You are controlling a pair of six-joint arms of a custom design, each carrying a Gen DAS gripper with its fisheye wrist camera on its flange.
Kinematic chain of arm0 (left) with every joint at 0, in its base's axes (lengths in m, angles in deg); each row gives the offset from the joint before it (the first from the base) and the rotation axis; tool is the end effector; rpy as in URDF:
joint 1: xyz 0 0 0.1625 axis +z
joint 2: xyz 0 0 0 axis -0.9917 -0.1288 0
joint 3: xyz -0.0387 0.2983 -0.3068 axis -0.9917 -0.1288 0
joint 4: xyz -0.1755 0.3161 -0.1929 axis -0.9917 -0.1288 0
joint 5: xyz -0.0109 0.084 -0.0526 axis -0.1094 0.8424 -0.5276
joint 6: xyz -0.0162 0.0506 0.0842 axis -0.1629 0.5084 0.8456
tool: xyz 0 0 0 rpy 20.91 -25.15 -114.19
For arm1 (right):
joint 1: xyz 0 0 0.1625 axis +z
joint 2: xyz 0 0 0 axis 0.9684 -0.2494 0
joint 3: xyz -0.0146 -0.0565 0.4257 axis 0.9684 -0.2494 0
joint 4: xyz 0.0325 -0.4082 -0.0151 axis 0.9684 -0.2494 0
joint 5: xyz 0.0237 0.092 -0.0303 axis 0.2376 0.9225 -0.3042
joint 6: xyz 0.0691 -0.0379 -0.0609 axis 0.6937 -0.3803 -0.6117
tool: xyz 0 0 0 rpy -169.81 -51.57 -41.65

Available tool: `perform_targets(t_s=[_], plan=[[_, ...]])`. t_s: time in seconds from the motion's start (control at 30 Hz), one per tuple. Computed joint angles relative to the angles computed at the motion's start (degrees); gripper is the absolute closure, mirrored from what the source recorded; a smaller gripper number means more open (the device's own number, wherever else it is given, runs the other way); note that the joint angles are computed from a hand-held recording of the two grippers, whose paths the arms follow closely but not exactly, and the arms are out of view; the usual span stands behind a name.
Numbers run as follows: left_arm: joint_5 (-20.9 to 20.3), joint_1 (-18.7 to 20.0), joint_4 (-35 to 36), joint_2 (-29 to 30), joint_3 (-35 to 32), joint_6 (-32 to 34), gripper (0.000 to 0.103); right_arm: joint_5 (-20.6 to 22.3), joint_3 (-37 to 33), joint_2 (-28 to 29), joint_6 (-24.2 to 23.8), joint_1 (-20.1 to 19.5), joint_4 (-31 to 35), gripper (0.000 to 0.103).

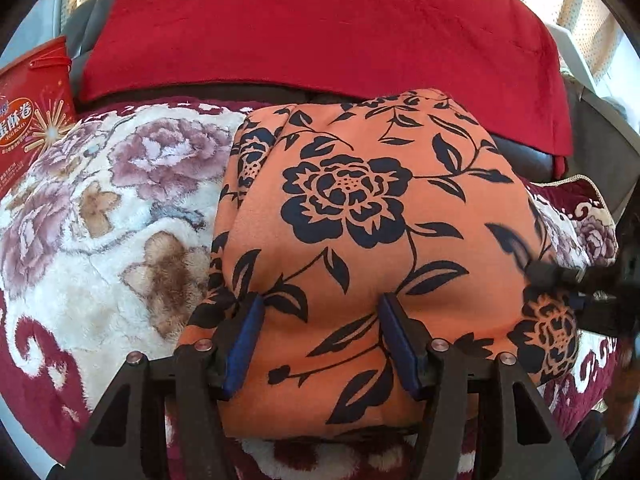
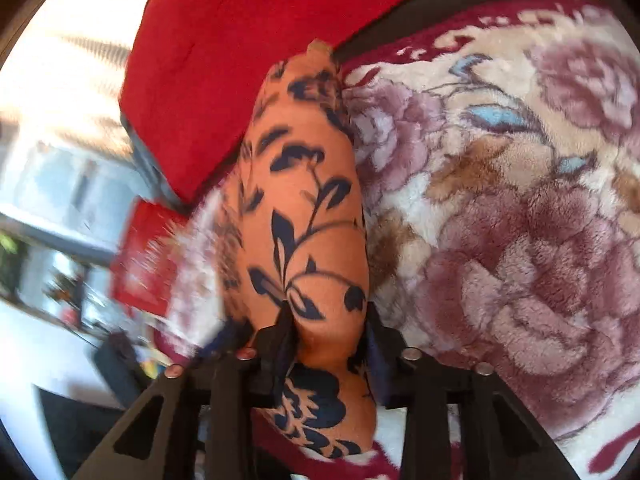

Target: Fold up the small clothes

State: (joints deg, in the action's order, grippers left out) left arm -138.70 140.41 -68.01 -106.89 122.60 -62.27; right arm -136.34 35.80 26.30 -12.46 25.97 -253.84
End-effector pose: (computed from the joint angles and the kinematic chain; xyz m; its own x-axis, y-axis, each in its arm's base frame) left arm -0.1571 -0.6090 0.2220 -0.8016 0.2492 -0.5435 0.4891 0.7961 -0.3563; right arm 0.2284 -0.5089 0.1318 -0.9899 0.1278 -0.0610 0.1411 0.8559 -0.4975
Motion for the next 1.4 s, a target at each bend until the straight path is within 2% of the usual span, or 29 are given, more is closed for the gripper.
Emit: perform_targets(t_s=[0.03,0.07,0.1,0.13,0.2,0.23,0.27,0.3,0.4,0.47,0.5,0.6,0.63,0.73,0.77,0.8,0.83,0.87,0.93,0.97,1.0,1.03,1.1,1.17,1.23,1.3,1.33,1.37,1.4], plan=[[-0.2,0.2,0.0,0.0,0.0,0.1,0.042,1.3,0.0,-0.1,0.4,-0.6,-2.3,0.034],[-0.3,0.1,0.0,0.1,-0.3,0.2,0.042,1.8,-0.3,0.0,0.5,-0.9,-4.0,0.025],[-0.4,0.1,0.0,-0.2,-0.1,0.3,0.042,2.9,-1.1,0.3,0.6,-1.2,-4.9,0.02],[-0.6,0.1,-0.1,-0.2,0.0,0.4,0.042,4.8,-2.8,0.8,0.7,-1.7,-4.1,0.02],[-0.7,0.3,-0.9,0.1,0.1,0.6,0.042,7.1,-8.4,2.6,0.7,-2.8,2.9,0.02],[-0.7,0.3,-1.0,0.1,0.1,0.6,0.042,5.1,-11.9,4.1,0.1,-2.7,7.0,0.028],[-0.6,0.3,-1.1,0.1,0.2,0.5,0.042,3.7,-14.1,5.1,-0.5,-2.7,9.3,0.043],[-0.8,0.3,-1.2,0.1,0.2,0.4,0.042,2.9,-15.8,5.8,-1.1,-2.7,11.4,0.065],[-1.5,0.5,-1.4,0.0,0.2,0.6,0.042,3.0,-14.4,6.2,1.7,-3.7,8.0,0.069],[-1.0,0.3,-1.5,0.1,0.3,1.1,0.042,6.6,-11.7,6.1,5.3,-5.7,3.8,0.067],[-0.8,0.2,-1.4,0.1,0.3,1.0,0.042,8.1,-11.0,5.9,5.8,-6.0,2.5,0.062],[-2.1,0.7,-0.9,-0.2,0.1,0.7,0.042,7.4,-10.7,4.8,6.4,-5.1,2.3,0.029],[-2.2,0.6,-0.9,-0.2,0.1,0.8,0.042,7.8,-11.0,4.8,6.2,-4.9,1.6,0.024],[-2.0,0.6,-1.0,-0.1,0.0,0.7,0.042,6.2,-14.2,5.7,6.0,-4.1,2.9,0.023],[-2.0,0.6,-1.0,0.0,-0.1,0.6,0.042,6.2,-16.4,6.5,5.9,-4.3,6.2,0.023],[-1.9,0.6,-1.0,0.0,0.0,0.7,0.042,3.7,-18.9,7.2,4.8,-3.9,11.4,0.032],[-2.0,0.6,-1.0,0.0,0.0,0.8,0.042,1.2,-20.7,8.2,4.0,-3.5,14.5,0.06],[-1.9,0.6,-1.0,0.0,0.0,0.8,0.042,1.1,-21.5,8.8,4.2,-3.9,15.9,0.061],[-1.8,0.6,-0.7,0.0,-0.2,0.6,0.042,2.2,-20.6,8.7,6.6,-4.5,14.0,0.062],[-1.6,0.5,-0.7,0.0,-0.1,0.7,0.042,1.5,-20.1,8.5,6.6,-4.1,13.1,0.062],[-1.3,0.4,-0.7,0.1,-0.1,0.8,0.042,0.7,-19.4,8.3,6.4,-3.6,11.8,0.057],[-1.2,0.4,-0.8,0.1,-0.1,0.9,0.042,-0.1,-17.9,7.7,6.7,-3.1,9.9,0.042],[-1.3,0.4,-0.6,0.1,-0.1,0.7,0.042,1.3,-14.3,5.8,8.1,-3.1,7.1,0.025],[-1.1,0.3,-0.5,0.1,-0.1,0.5,0.042,2.5,-9.5,3.6,7.0,-2.4,2.9,0.024],[-0.9,0.2,-0.5,0.2,-0.1,0.5,0.042,1.5,-5.7,1.7,4.8,-1.3,2.2,0.024],[-1.0,0.3,-0.4,0.2,-0.2,0.5,0.042,2.4,-1.8,0.5,3.7,-0.9,1.4,0.024],[-1.2,0.3,-0.3,0.2,-0.2,0.4,0.042,2.3,-0.7,0.5,3.1,-0.8,1.9,0.028],[-1.2,0.3,0.0,0.2,-0.4,0.4,0.042,1.0,-0.1,1.0,0.4,-0.6,3.8,0.041],[-1.2,0.4,0.9,0.2,-0.7,0.4,0.042,-0.2,-0.1,1.4,-1.0,-0.4,4.5,0.064]])
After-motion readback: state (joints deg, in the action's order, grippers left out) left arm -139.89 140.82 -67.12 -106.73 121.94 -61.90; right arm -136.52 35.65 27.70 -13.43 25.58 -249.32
